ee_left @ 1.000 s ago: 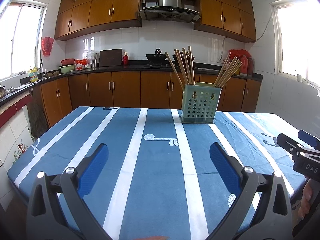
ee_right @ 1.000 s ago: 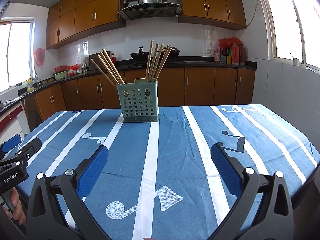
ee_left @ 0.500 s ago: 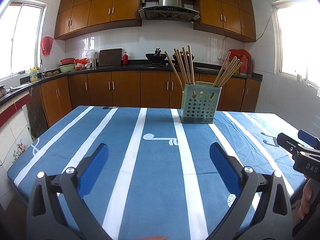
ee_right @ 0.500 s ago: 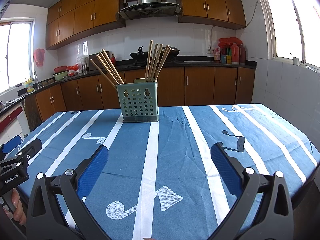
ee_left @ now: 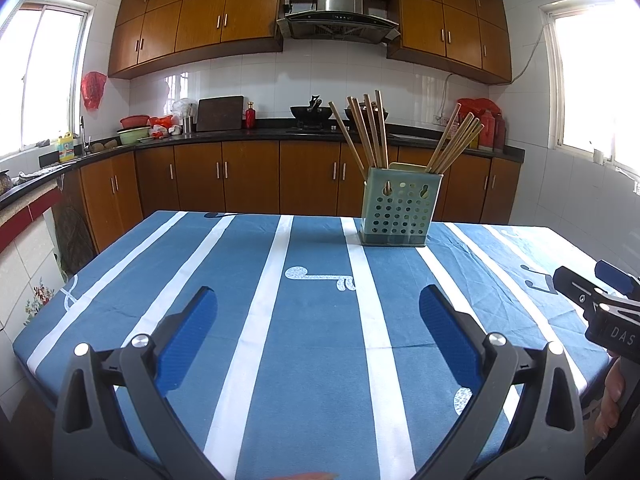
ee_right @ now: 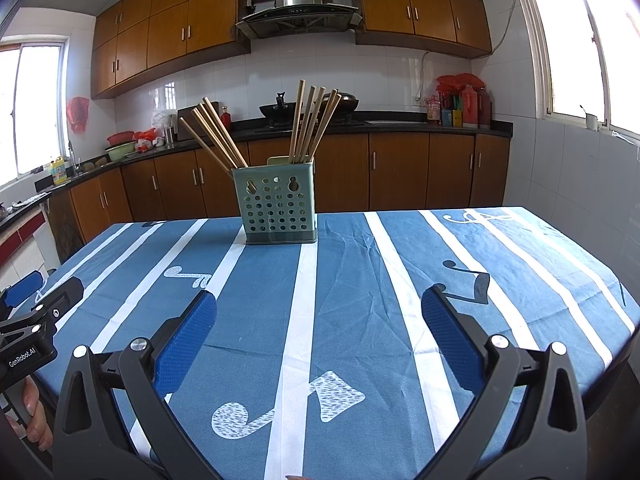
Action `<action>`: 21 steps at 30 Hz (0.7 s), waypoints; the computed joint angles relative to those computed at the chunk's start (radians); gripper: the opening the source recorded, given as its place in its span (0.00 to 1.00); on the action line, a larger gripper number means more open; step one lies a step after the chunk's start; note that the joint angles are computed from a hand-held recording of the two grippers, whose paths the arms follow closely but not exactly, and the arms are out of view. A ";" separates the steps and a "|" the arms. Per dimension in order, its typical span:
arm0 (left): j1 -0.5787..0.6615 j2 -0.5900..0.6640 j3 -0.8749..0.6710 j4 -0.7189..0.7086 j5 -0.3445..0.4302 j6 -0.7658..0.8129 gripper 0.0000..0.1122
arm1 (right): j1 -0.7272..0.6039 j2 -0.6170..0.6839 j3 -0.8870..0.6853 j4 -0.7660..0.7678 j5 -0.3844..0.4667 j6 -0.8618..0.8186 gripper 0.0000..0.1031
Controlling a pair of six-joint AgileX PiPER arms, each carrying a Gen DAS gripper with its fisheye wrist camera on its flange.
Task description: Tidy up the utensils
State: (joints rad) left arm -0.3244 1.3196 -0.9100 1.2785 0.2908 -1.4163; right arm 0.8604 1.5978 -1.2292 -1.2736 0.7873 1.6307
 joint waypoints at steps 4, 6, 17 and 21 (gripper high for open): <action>-0.003 0.002 0.000 0.000 0.000 -0.001 0.88 | 0.003 0.004 0.001 -0.003 0.003 0.008 0.98; -0.005 0.002 0.000 0.003 0.002 -0.005 0.88 | 0.003 0.004 0.001 -0.002 0.003 0.007 0.98; -0.005 0.002 -0.001 -0.005 0.003 0.002 0.88 | 0.000 0.012 -0.007 0.005 0.000 0.005 0.98; -0.005 0.002 -0.002 -0.010 0.002 0.007 0.88 | 0.002 0.013 -0.007 0.004 0.002 0.008 0.98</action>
State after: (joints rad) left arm -0.3293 1.3216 -0.9125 1.2685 0.2932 -1.4090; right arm 0.8625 1.6109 -1.2357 -1.2701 0.7891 1.6389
